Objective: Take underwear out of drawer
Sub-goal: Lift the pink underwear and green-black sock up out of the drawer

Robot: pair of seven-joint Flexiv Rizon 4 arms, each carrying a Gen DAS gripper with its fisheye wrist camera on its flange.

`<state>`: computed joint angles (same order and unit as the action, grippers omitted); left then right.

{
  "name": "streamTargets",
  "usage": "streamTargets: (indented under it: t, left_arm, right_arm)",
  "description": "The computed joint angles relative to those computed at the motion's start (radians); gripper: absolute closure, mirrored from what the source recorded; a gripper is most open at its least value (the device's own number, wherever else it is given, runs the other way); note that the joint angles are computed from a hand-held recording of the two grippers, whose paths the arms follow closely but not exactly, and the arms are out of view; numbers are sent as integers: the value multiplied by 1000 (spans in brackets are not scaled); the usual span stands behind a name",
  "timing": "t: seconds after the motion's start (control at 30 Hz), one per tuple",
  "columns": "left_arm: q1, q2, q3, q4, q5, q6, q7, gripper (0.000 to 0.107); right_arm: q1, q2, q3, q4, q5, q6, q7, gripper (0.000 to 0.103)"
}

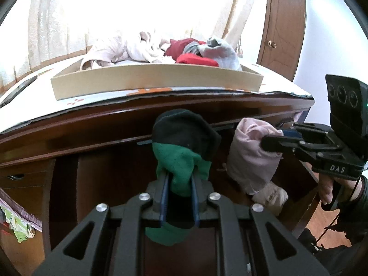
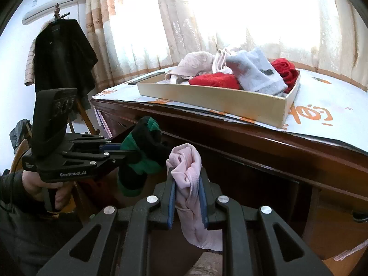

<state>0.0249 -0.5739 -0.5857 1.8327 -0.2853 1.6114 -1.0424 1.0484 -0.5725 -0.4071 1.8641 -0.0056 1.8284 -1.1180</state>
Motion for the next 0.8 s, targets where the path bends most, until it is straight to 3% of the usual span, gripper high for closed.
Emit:
streamTargets:
  t: [0.33, 0.73, 0.8]
  left_arm:
    - [76, -11, -79, 34, 55, 74, -42, 92]
    - [122, -27, -111, 33, 154, 123, -135, 92]
    - [127, -27, -114, 32, 171, 126, -146, 92]
  right_arm:
    - [22, -12, -21, -1, 26, 33, -25, 83]
    - [97, -25, -69, 7, 177, 114, -171, 84]
    - [98, -26, -65, 5, 197, 125, -194, 89]
